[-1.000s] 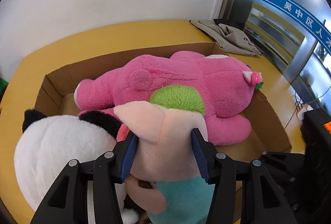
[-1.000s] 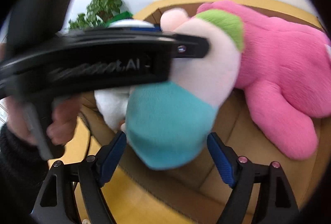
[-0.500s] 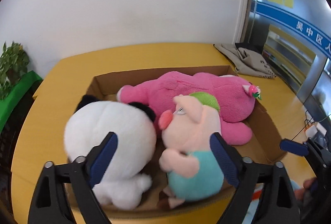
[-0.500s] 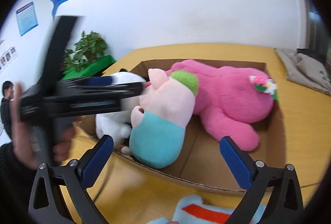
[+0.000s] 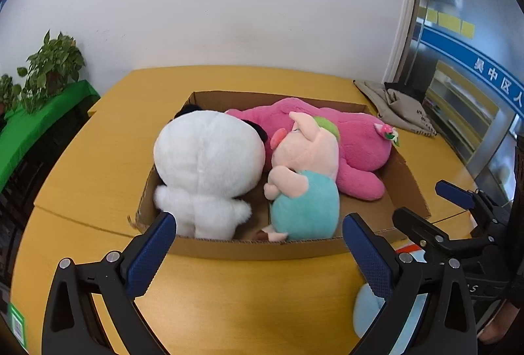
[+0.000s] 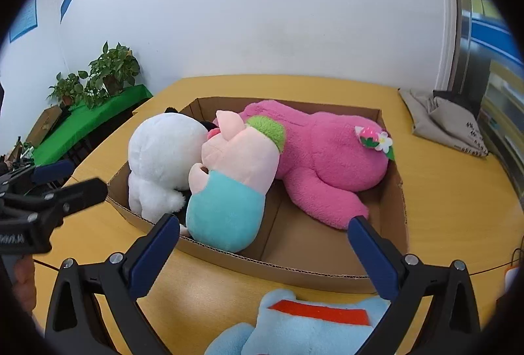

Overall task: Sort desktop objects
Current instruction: 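Open both grippers and raise them away from the box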

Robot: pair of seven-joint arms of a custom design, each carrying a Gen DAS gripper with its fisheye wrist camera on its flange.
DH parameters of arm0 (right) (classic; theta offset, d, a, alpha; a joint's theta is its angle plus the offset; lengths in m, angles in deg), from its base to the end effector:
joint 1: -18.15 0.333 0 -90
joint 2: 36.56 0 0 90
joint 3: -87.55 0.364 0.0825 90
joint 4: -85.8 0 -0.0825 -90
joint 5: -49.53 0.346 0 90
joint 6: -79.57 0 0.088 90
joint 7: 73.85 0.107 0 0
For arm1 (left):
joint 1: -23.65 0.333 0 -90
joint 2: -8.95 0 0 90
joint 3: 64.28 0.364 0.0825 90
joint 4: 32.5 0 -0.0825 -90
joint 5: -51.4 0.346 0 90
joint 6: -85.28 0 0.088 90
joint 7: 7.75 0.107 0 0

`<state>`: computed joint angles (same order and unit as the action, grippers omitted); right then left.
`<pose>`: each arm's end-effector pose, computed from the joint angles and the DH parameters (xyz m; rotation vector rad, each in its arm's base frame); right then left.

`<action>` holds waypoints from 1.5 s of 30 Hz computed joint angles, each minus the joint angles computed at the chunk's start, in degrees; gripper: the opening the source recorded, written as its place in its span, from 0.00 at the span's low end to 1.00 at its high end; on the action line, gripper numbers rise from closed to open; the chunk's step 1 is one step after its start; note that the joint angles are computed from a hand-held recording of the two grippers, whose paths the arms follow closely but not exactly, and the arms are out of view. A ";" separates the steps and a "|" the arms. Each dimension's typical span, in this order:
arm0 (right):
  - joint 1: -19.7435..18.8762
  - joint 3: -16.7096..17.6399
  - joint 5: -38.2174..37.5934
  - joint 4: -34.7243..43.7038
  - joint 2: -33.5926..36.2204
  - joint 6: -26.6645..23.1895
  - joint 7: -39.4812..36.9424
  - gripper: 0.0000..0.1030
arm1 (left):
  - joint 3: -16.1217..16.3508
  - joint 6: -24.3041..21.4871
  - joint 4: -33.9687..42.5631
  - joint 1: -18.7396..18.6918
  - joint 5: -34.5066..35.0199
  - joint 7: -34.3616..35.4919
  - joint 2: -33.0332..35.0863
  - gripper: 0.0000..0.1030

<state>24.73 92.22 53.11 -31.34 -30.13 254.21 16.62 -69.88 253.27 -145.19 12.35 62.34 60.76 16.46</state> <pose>0.5850 0.1090 0.5641 -1.7542 1.5493 -0.6653 0.5788 -0.1848 0.5732 -1.7100 1.8574 -0.9447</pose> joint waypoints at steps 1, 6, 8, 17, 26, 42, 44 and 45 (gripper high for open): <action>0.74 -0.90 -1.94 -0.57 -0.35 0.63 1.47 1.00 | -0.28 0.12 -0.56 0.14 -0.68 0.36 -0.29 1.00; 2.90 -4.14 -11.46 -1.96 -1.72 0.64 9.63 1.00 | 0.54 0.15 -1.62 -0.59 2.94 -2.89 -1.09 1.00; 3.03 -4.51 -13.89 -2.29 -2.15 0.37 11.97 1.00 | -0.45 1.01 -2.46 0.26 0.54 -1.49 -1.53 1.00; 2.50 -4.01 -17.17 -4.13 -3.49 -0.18 15.23 1.00 | -1.78 2.58 -4.71 1.24 -4.01 1.41 -2.96 1.00; 2.55 -4.92 -24.21 -5.13 -4.76 -0.26 21.69 1.00 | -2.51 2.30 -5.73 1.33 -5.75 3.59 -3.67 1.00; 1.57 -4.65 -24.64 -7.51 -6.83 0.19 22.89 1.00 | -3.66 2.51 -6.70 0.90 -7.42 5.32 -4.24 1.00; 1.47 -4.67 -24.14 -7.69 -6.92 0.28 22.59 1.00 | -3.76 2.16 -6.55 0.74 -7.66 5.79 -4.10 1.00; 1.44 -4.68 -23.68 -7.81 -6.97 0.37 22.20 1.00 | -3.71 2.05 -6.43 0.65 -7.56 5.70 -3.99 1.00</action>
